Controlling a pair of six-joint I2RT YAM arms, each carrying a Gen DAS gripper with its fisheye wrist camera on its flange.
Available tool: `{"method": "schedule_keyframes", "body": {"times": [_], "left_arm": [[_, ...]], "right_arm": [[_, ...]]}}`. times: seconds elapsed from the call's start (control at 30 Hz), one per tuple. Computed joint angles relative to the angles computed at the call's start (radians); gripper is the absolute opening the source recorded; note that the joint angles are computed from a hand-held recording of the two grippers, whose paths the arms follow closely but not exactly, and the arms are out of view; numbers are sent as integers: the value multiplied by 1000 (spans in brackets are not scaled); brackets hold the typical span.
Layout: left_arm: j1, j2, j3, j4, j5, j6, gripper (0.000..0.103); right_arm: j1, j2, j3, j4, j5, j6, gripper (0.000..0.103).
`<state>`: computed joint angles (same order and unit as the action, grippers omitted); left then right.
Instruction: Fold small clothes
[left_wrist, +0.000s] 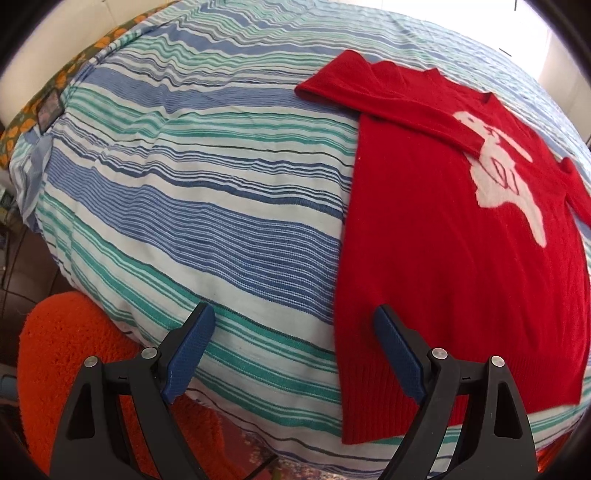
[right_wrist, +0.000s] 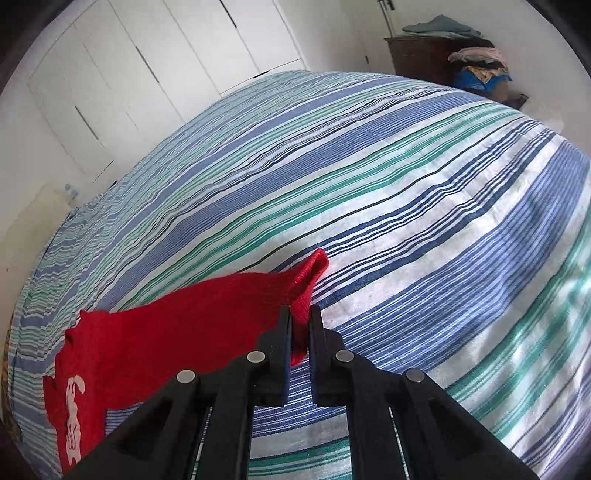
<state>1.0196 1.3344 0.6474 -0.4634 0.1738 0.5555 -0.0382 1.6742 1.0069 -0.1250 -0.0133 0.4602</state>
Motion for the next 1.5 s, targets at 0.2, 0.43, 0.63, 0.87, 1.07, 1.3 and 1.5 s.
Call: {"method": "schedule_keyframes", "body": {"times": [0.2, 0.43, 0.63, 0.87, 1.07, 1.3, 1.5], "left_arm": [[-1, 6, -4, 11, -9, 1, 89], [19, 10, 2, 9, 0, -2, 89], [40, 0, -3, 5, 28, 24, 89], [85, 17, 35, -36, 92, 29, 89], [95, -10, 24, -42, 108, 43, 89], [105, -20, 19, -44, 102, 69, 89], [98, -60, 26, -79, 91, 99, 89]], "right_arm": [[22, -53, -82, -74, 145, 58, 6], [39, -18, -53, -139, 206, 90, 6], [46, -43, -70, -177, 197, 67, 10], [90, -232, -121, -288, 286, 34, 58], [467, -393, -132, -395, 324, 64, 59], [989, -286, -94, -305, 263, 218, 59], [1152, -122, -77, -218, 223, 180, 59]]}}
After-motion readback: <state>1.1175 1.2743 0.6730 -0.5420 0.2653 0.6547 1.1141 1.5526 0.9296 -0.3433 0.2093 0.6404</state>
